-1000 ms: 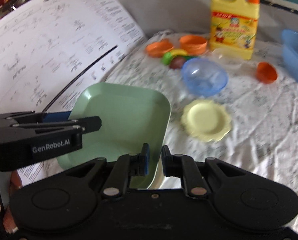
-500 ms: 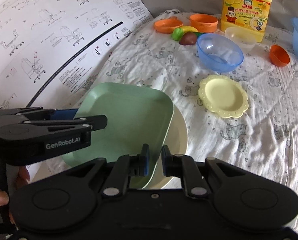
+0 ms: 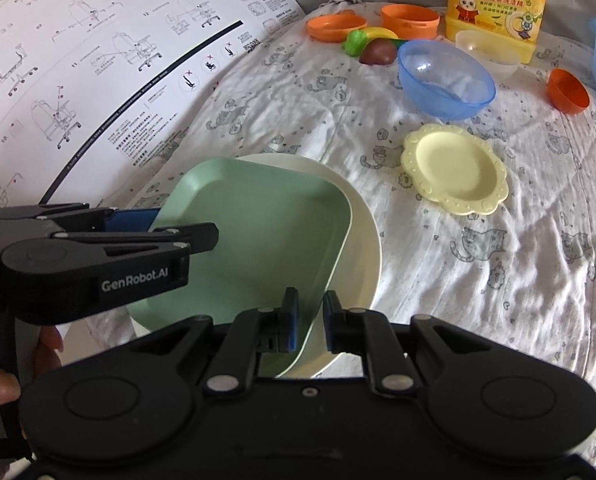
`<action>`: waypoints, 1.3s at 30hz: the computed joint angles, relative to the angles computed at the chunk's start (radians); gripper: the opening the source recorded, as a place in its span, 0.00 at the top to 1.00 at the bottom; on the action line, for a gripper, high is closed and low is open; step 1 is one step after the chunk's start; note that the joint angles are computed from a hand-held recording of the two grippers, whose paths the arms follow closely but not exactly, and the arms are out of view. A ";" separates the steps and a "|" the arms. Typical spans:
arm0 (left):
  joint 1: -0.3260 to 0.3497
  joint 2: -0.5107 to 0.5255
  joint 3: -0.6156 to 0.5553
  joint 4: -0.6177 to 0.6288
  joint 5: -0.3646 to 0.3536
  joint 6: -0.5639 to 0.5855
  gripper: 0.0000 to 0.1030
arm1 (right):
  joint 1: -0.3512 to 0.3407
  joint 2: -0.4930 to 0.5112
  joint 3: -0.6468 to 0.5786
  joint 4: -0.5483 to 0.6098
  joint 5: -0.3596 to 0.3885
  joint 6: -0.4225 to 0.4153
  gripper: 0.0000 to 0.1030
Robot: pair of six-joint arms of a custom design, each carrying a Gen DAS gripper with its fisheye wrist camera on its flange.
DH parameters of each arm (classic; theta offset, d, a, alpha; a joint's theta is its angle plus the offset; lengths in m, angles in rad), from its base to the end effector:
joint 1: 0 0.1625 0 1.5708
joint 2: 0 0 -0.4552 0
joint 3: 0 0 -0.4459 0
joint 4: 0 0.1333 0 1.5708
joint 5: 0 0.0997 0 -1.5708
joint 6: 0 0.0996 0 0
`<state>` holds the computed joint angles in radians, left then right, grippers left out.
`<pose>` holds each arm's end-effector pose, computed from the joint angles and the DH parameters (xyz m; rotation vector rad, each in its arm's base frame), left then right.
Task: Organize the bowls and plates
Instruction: 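Carry the green plate onto the white plate and open both grippers, then move both grippers to the yellow scalloped plate and close on its rim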
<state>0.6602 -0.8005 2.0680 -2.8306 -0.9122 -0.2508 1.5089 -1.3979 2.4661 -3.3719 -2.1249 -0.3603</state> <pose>-0.3147 -0.4903 -0.0159 0.8283 2.4086 -0.4693 0.0545 -0.4281 0.2239 0.0960 -2.3701 0.7444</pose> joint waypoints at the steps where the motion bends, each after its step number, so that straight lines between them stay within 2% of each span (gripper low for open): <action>1: 0.000 0.003 -0.002 0.002 0.001 -0.001 0.60 | -0.003 0.000 -0.001 0.001 0.002 0.001 0.86; 3: -0.001 0.006 -0.004 0.003 0.002 -0.002 0.58 | -0.008 -0.005 0.000 0.008 0.010 0.002 0.85; 4: -0.002 0.005 -0.003 0.004 -0.001 -0.002 0.54 | -0.011 -0.012 0.001 0.015 0.017 0.005 0.84; 6: -0.009 0.000 0.003 -0.011 0.000 -0.002 0.41 | -0.014 -0.022 0.007 0.011 0.035 0.002 0.64; 7: -0.016 -0.001 0.007 -0.028 0.011 0.005 0.32 | -0.009 -0.024 0.011 -0.005 0.038 -0.013 0.59; 9: -0.034 -0.004 0.022 -0.077 0.039 0.029 0.21 | -0.001 -0.032 0.023 -0.036 0.051 -0.050 0.36; 11: -0.047 -0.008 0.029 -0.112 0.065 0.045 0.06 | 0.007 -0.035 0.034 -0.080 0.058 -0.080 0.21; 13: -0.055 -0.011 0.034 -0.136 0.084 0.049 0.01 | 0.013 -0.041 0.042 -0.111 0.060 -0.108 0.20; 15: -0.056 -0.016 0.032 -0.130 0.097 0.031 0.00 | 0.012 -0.051 0.048 -0.123 0.061 -0.112 0.00; 22: -0.050 -0.026 0.016 -0.054 0.093 -0.045 0.00 | -0.014 -0.091 0.065 -0.154 0.073 -0.103 0.00; 34: -0.068 0.031 -0.052 -0.017 0.078 -0.043 0.00 | -0.115 -0.173 0.082 -0.172 0.098 -0.040 0.00; 39: -0.074 0.081 -0.101 -0.029 0.054 -0.008 0.00 | -0.183 -0.233 0.078 -0.140 0.136 0.002 0.00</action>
<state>0.5859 -0.7200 1.9665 -2.8599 -0.8586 -0.2590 1.3263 -1.6308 2.5440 -3.5116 -1.9886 -0.3582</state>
